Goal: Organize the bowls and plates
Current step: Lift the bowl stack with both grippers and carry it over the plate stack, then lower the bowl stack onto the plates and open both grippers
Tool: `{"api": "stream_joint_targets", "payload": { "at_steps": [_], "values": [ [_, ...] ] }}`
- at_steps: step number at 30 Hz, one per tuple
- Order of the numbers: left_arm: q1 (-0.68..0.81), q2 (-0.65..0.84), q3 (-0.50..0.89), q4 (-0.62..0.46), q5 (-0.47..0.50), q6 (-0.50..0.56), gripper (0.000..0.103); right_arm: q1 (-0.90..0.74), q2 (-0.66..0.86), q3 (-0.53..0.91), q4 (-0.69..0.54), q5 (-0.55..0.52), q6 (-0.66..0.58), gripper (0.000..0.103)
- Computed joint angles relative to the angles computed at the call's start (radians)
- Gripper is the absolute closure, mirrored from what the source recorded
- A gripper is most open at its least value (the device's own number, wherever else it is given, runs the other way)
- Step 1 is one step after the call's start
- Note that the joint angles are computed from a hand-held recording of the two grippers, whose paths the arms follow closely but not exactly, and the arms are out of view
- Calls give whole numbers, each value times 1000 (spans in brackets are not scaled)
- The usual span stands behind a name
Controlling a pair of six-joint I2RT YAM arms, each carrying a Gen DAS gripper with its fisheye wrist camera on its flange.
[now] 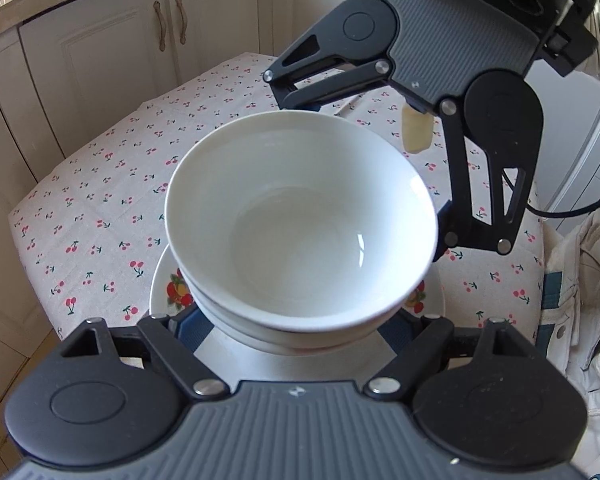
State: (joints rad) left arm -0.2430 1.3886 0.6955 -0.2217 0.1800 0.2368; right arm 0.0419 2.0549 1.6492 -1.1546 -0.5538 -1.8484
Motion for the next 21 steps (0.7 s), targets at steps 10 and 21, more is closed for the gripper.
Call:
{"api": "stream_joint_targets", "payload": {
  "at_steps": [10,21],
  "values": [
    [20,20,5,3,9,-9,17,20,32,16,27,-2,26,11],
    [23,6,-22,36,17,-35,15,7,31,7,31,-15,50,10]
  ]
}}
